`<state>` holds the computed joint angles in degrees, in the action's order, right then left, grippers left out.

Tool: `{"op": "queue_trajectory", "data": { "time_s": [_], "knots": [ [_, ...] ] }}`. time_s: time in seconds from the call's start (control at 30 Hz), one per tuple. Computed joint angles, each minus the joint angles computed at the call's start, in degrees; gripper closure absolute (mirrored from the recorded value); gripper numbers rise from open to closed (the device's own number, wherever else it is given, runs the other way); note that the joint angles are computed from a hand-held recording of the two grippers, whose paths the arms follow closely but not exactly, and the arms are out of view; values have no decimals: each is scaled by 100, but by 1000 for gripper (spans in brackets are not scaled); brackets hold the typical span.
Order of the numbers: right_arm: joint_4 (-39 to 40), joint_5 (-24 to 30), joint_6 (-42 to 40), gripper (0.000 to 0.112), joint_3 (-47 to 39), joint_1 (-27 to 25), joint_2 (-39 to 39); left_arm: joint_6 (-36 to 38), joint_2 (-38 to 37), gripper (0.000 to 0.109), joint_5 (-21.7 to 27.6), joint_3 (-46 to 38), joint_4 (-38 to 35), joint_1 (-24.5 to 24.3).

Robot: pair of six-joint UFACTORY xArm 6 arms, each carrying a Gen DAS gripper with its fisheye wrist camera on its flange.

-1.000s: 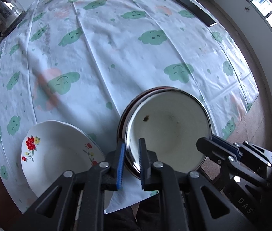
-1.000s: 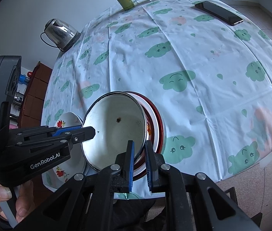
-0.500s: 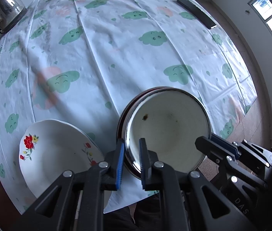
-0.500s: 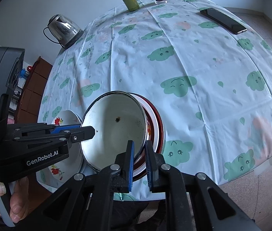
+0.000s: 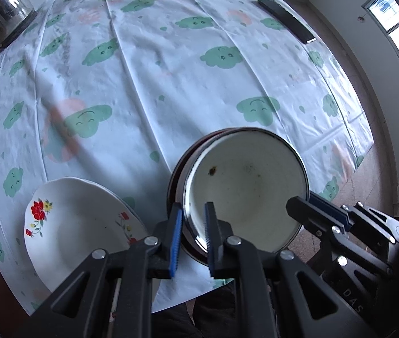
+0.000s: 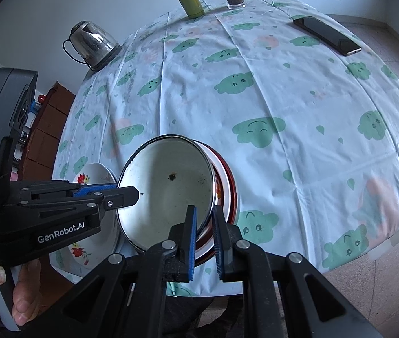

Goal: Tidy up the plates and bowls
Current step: 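Open both grippers and release the white enamel bowl rim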

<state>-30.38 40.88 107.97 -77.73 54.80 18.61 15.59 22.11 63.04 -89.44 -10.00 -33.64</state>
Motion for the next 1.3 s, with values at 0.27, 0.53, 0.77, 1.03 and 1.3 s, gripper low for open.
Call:
{"op": "queue_trajectory", "data": {
  "time_s": [0.27,0.53,0.77,1.03,1.3],
  "knots": [
    [68,217,-273,80,-181,29,81,30,-21,92,-33,19,-16,4],
    [-34,599,-381,68,-405,96,125,128,-131,84,-149,97,-96,-15],
    [-26,611,-343,68,-385,115,117,106,-168,79,-174,151,-61,-9],
    [-132,934,-191,58,-457,200,97,53,-404,53,-661,537,249,-45],
    [-133,1010,-188,54,-499,224,108,50,-440,50,-701,587,255,-26]
  ]
}}
